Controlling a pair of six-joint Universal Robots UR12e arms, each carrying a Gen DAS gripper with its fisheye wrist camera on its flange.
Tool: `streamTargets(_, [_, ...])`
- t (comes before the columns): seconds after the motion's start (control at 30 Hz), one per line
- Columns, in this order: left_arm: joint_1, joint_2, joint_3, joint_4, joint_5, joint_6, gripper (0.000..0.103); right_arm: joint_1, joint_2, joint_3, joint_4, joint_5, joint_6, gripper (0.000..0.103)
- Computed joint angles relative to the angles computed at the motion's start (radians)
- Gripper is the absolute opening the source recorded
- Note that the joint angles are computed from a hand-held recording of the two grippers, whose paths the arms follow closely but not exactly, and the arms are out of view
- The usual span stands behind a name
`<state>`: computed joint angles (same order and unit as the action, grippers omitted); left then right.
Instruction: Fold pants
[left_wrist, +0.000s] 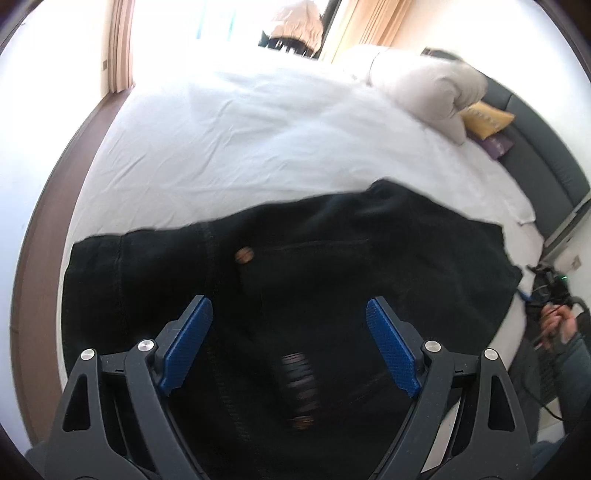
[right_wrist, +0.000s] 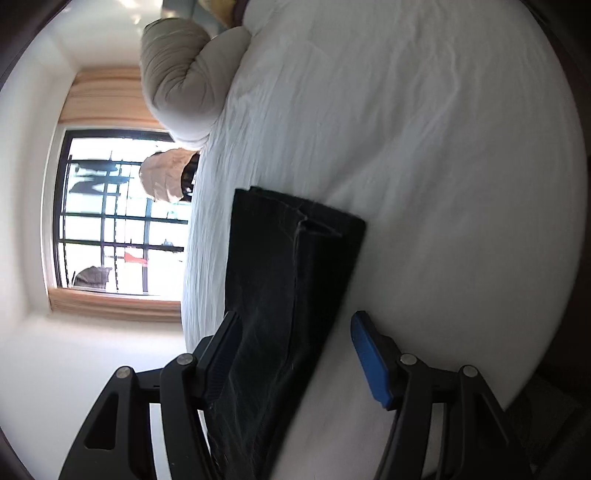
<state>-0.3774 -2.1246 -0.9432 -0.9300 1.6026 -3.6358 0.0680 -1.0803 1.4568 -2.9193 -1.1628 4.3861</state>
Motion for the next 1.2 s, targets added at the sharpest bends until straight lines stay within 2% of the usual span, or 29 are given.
streamTargets(0.17, [-0.001, -0.010, 0.013, 0.009, -0.045, -0.005, 0.086, -0.002, 0.035, -0.040, -0.028, -0.002, 0.056, 0.064])
streamTargets(0.4, [-0.005, -0.034, 0.038, 0.006, -0.113, -0.004, 0.086, -0.010, 0.047, -0.039, -0.071, -0.011, 0.112, 0.061])
streamTargets(0.57, [-0.012, -0.055, 0.071, -0.012, -0.156, 0.009, 0.086, -0.006, 0.051, -0.061, -0.025, -0.030, 0.083, 0.055])
streamTargets(0.67, [-0.019, -0.082, 0.116, -0.034, -0.167, 0.016, 0.086, -0.006, 0.052, -0.057, -0.035, -0.040, 0.109, 0.045])
streamTargets(0.7, [-0.021, -0.092, 0.133, -0.043, -0.171, 0.017, 0.086, -0.006, 0.053, -0.054, -0.044, -0.042, 0.118, 0.037])
streamTargets(0.73, [-0.023, -0.102, 0.151, -0.048, -0.179, 0.017, 0.086, -0.006, 0.055, -0.052, -0.052, -0.043, 0.124, 0.025])
streamTargets(0.8, [-0.028, -0.122, 0.186, -0.057, -0.192, 0.015, 0.086, -0.008, 0.059, -0.048, -0.065, -0.034, 0.135, 0.012])
streamTargets(0.93, [-0.038, -0.167, 0.267, -0.091, -0.217, 0.019, 0.086, -0.003, 0.058, -0.038, -0.103, -0.059, 0.132, 0.011])
streamTargets(1.03, [-0.045, -0.198, 0.326, -0.122, -0.224, 0.012, 0.086, 0.003, 0.054, -0.046, -0.081, -0.083, 0.100, 0.011])
streamTargets(1.2, [-0.043, -0.221, 0.360, -0.120, -0.253, -0.049, 0.086, 0.017, 0.050, -0.077, -0.019, -0.136, 0.029, 0.010])
